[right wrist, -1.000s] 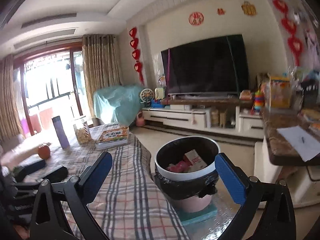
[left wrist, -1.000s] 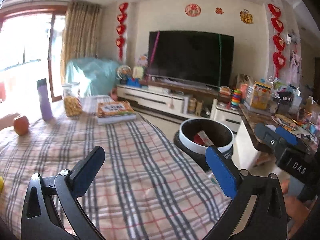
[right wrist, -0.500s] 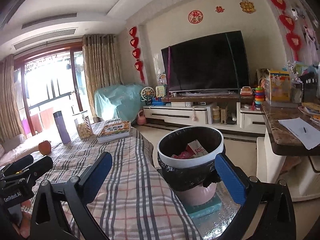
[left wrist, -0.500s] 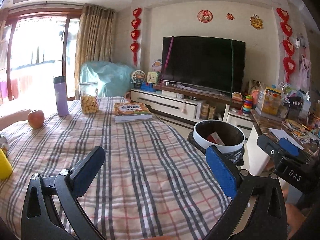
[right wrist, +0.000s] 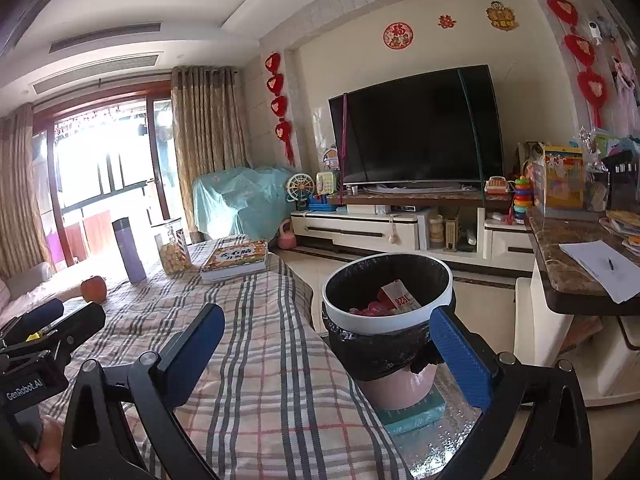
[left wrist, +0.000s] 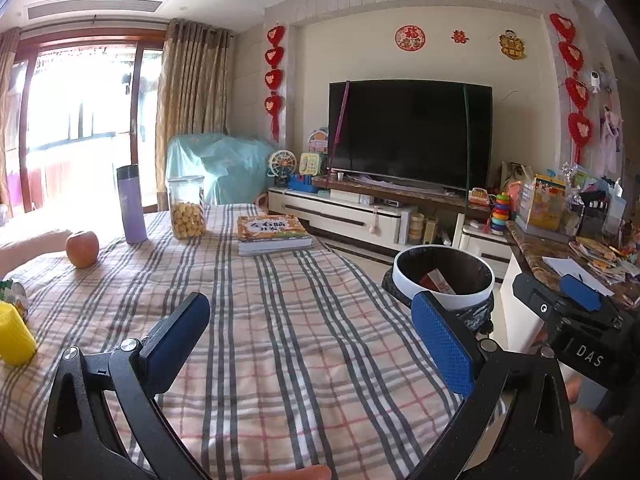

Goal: Collect trash

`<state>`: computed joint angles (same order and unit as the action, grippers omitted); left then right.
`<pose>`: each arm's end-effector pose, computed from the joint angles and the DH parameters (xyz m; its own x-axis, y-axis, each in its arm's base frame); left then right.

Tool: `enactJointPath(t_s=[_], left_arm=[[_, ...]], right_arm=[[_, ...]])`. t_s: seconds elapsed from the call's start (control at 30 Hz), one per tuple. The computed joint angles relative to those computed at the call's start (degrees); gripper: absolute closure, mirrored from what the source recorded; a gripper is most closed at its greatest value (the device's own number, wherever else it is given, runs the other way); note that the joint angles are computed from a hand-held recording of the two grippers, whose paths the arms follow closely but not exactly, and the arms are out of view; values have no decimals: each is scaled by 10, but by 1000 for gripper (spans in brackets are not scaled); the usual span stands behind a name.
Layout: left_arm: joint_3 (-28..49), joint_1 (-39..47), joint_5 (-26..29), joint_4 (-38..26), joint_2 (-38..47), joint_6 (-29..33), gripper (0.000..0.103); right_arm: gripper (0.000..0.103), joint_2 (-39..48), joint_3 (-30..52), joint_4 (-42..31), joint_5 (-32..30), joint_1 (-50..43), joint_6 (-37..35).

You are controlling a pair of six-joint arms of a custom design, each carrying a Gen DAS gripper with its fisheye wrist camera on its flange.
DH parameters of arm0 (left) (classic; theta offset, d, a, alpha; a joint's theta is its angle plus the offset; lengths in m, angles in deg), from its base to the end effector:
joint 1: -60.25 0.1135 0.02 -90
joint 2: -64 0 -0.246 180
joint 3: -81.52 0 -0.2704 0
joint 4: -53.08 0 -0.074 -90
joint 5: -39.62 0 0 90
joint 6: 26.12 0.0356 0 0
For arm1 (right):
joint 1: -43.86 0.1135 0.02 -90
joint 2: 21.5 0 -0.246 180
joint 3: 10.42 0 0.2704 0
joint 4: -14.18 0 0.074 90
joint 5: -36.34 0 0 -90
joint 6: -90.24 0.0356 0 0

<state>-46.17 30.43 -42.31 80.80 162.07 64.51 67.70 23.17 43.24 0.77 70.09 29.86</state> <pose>0.2986 -0.1769 0.1295 -0.2620 0.1627 -0.9513 0.6111 0.7909 -0.0330 0.2407 0.0863 0.0940 -0.1530 0.2451 -0.9573 0.5421 0.8308 0.1261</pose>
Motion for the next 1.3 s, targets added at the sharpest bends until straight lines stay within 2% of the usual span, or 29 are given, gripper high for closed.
enactJointPath(t_s=[1.3], left_arm=[[-5,-4,-4,-6,-5,1,0]], right_arm=[[0,-8,0,-7,11,13,-5]])
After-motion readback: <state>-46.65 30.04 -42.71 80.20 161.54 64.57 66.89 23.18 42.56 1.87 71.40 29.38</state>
